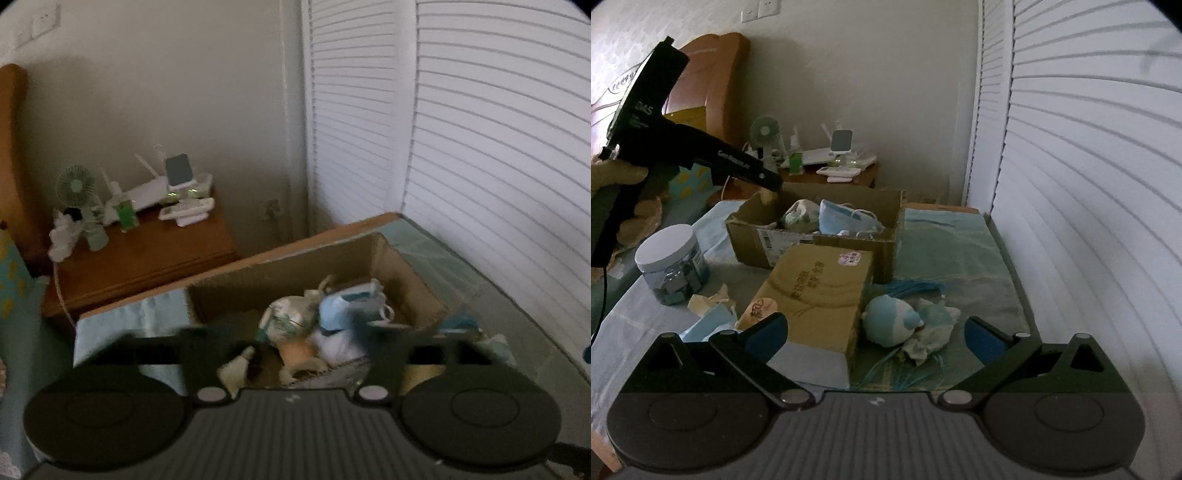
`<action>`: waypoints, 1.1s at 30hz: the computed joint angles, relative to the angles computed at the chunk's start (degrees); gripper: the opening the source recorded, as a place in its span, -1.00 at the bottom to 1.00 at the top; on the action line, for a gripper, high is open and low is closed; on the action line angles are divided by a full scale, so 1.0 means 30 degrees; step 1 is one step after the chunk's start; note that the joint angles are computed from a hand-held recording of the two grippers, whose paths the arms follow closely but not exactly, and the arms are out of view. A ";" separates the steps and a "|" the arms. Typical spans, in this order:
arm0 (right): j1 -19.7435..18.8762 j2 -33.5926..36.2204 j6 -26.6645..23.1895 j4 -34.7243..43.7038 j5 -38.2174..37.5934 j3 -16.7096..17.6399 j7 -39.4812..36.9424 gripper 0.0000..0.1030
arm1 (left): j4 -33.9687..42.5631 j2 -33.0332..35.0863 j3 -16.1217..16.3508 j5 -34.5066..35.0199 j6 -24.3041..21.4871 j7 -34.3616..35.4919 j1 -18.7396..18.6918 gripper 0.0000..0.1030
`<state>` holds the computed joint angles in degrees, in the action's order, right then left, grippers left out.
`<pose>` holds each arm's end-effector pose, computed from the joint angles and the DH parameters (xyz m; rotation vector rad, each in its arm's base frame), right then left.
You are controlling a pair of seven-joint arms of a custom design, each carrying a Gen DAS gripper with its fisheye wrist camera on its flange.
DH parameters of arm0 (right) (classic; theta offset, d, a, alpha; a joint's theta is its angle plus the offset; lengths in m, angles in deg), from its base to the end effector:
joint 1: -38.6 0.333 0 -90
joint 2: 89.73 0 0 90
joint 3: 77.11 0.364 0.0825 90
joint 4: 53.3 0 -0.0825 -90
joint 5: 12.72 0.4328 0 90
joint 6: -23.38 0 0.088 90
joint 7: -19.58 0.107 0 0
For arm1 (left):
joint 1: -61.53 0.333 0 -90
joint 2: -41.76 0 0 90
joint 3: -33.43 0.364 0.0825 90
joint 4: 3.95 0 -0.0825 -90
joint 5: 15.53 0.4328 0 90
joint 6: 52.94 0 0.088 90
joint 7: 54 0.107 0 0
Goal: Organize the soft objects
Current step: 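Carry the orange plug with the left tool over the box and open it, then move the left tool to the blue mask while the right tool approaches the white plush pouch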
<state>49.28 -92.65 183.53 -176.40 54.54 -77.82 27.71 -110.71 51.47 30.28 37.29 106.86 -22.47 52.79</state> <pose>0.5997 0.0618 0.5043 -2.0006 1.0464 -0.5706 0.6743 -0.1768 0.5257 -1.6947 1.5950 -0.7199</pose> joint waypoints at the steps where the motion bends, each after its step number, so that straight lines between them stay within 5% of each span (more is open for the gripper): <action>1: -0.0020 0.0017 -0.0072 0.0018 -0.0045 -0.0013 0.0078 1.00 | -0.0003 -0.0059 0.0183 0.0832 -0.0174 -0.0753 -0.0200 0.79; 14: -0.0112 -0.0114 -0.0257 -0.0029 0.0436 -0.0060 -0.0193 1.00 | -0.1886 -0.1826 -0.0791 0.0698 -0.0408 -0.0923 0.0307 0.82; 33: -0.0132 -0.0224 0.0217 -0.0704 -0.1708 -0.0177 0.1781 1.00 | -0.6353 -0.4945 -0.3364 0.3476 -0.2030 -0.5707 0.0400 0.94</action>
<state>48.89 -93.32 184.19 -178.51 49.42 -78.35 33.05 -129.77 36.63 20.19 47.72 100.77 -39.59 53.99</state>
